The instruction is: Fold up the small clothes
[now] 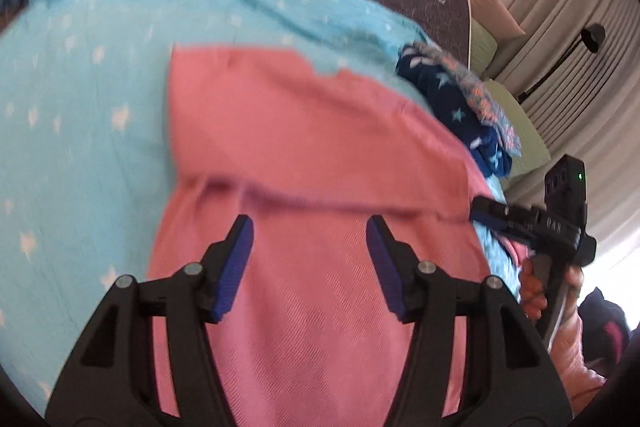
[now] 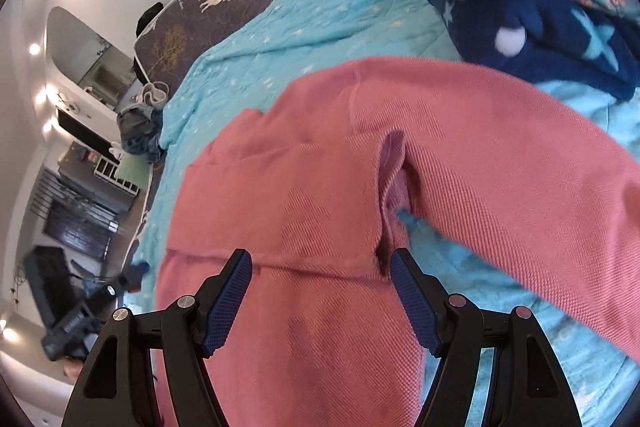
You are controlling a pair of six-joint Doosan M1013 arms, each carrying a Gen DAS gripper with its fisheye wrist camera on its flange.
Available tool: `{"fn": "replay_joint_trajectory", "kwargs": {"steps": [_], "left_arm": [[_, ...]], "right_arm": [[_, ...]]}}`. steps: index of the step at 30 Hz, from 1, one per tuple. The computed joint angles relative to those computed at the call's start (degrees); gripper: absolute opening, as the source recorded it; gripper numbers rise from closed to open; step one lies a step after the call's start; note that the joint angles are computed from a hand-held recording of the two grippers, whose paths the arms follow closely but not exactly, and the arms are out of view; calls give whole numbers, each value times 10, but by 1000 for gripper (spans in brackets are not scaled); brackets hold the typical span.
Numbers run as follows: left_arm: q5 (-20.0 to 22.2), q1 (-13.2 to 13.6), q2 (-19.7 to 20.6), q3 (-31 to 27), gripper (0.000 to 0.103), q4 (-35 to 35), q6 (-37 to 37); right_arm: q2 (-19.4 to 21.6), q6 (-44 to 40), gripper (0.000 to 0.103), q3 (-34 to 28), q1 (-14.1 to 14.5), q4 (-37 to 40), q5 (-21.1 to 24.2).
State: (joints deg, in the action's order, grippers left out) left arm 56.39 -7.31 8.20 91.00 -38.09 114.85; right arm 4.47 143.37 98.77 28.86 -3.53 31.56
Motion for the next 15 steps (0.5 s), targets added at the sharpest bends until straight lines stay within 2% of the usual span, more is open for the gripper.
{"fn": "replay_joint_trajectory", "kwargs": {"steps": [1, 3, 6, 9, 11, 12, 13, 15], "left_arm": [[1, 1, 0, 6, 59, 4, -7], [8, 5, 10, 7, 47, -5, -23], [33, 19, 35, 2, 37, -87, -33], [30, 26, 50, -3, 34, -137, -49], [3, 21, 54, -6, 34, -136, -56], [-17, 16, 55, -9, 34, -121, -71], [-24, 18, 56, -9, 34, -118, -74], [-43, 19, 58, -11, 34, -117, -89]], "right_arm": [[1, 16, 74, -1, -1, -16, 6], [4, 39, 74, -2, -5, -27, 10], [12, 23, 74, -9, -14, -11, 2], [31, 56, 73, -32, -17, -59, 14], [43, 62, 61, -45, -19, -70, 19], [51, 53, 41, -55, -21, -67, 29], [61, 40, 8, -72, -22, -65, 54], [68, 59, 6, -87, -17, -94, 79]]}}
